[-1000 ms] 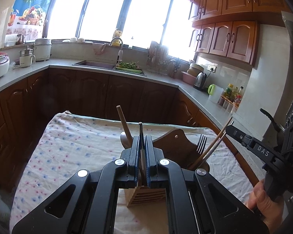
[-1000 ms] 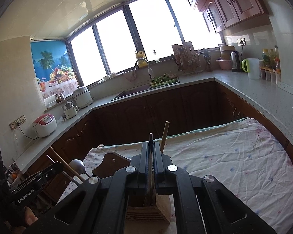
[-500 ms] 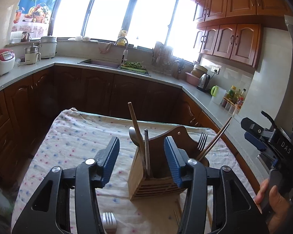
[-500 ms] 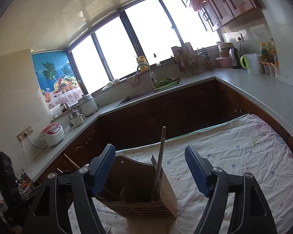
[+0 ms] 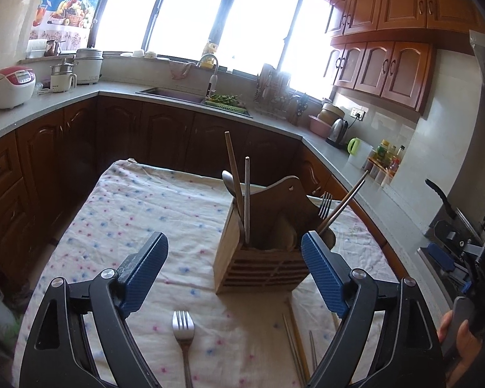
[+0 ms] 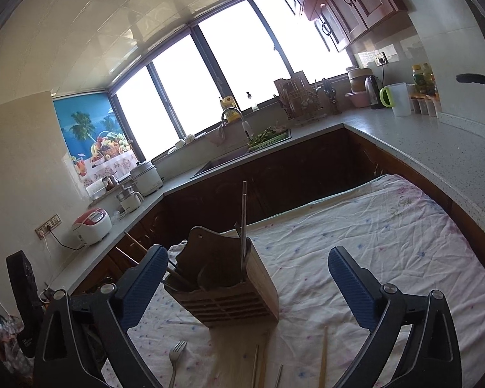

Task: Organize utensils
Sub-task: 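Withdraw both tools back toward the remaining chopsticks on the cloth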

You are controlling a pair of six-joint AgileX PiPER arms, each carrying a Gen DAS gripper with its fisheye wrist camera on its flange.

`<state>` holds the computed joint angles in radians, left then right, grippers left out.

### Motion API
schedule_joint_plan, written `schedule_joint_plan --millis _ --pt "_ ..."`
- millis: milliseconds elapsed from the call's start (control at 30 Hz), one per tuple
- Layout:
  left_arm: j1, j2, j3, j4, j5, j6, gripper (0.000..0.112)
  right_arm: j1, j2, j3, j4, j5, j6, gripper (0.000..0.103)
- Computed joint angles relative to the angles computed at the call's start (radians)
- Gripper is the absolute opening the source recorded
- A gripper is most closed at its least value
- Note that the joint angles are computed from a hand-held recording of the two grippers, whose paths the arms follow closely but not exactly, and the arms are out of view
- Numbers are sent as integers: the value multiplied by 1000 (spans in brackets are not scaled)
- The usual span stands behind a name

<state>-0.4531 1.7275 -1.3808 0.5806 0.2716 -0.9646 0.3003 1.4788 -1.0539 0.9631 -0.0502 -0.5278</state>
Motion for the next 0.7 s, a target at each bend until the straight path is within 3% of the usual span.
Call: schedule_joint_plan --millis 100,267,500,600,700 --pt "-21 -33 61 51 -5 -66 89 -3 -54 89 -116 -15 131 101" --pt "-50 -73 150 75 -9 -112 89 -20 -139 235 -173 -22 214 101" --pt "-88 -95 239 90 -11 -168 89 -40 -239 401 22 -39 39 101" --pt "-102 -87 252 56 -12 -144 89 -46 -268 452 180 -51 -116 101" --pt "-118 -72 251 38 -3 -128 89 -69 -271 481 166 -35 -100 101"
